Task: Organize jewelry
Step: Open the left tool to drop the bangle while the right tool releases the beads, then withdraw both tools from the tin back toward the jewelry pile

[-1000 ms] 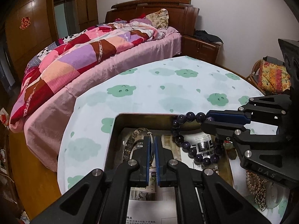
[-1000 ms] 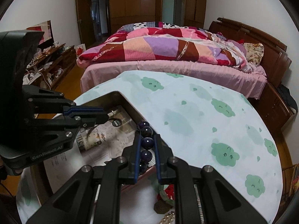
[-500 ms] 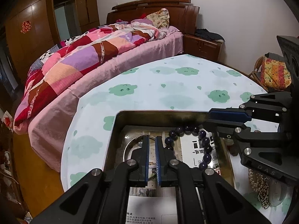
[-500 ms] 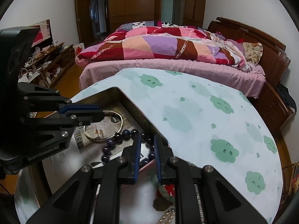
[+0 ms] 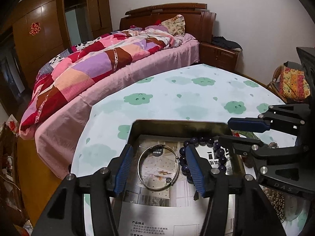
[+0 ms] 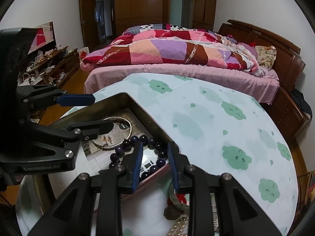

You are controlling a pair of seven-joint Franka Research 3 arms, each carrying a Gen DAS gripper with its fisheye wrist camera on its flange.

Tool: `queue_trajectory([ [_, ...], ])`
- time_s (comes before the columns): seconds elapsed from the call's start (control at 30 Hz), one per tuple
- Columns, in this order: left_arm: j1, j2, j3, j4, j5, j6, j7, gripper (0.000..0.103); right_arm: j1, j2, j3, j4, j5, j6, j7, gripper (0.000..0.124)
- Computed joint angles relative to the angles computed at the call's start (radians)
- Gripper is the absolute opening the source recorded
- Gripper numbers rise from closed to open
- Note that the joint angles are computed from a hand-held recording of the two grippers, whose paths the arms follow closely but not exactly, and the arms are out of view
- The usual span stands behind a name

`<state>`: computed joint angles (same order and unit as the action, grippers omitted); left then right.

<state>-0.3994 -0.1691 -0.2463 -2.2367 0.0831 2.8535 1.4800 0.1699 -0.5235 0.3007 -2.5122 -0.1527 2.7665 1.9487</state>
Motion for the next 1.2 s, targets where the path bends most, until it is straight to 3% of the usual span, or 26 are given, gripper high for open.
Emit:
queue_trajectory([
  [0.1, 0.003, -0.003, -0.002, -0.004, 0.006, 0.003, -0.011, 0.056, -0.002, -0.007, 0.002, -0.006, -0.003, 0.004, 0.006, 0.041],
  [0.8, 0.005, -0.037, -0.014, -0.045, 0.042, 0.006, -0.105, 0.056, 0.003, -0.113, -0.013, -0.093, 0.063, 0.005, -0.003, 0.046],
  [1.2, -0.029, -0.115, -0.039, -0.133, 0.098, 0.05, -0.242, 0.056, -0.019, -0.329, -0.029, -0.232, 0.111, -0.093, 0.015, 0.05],
])
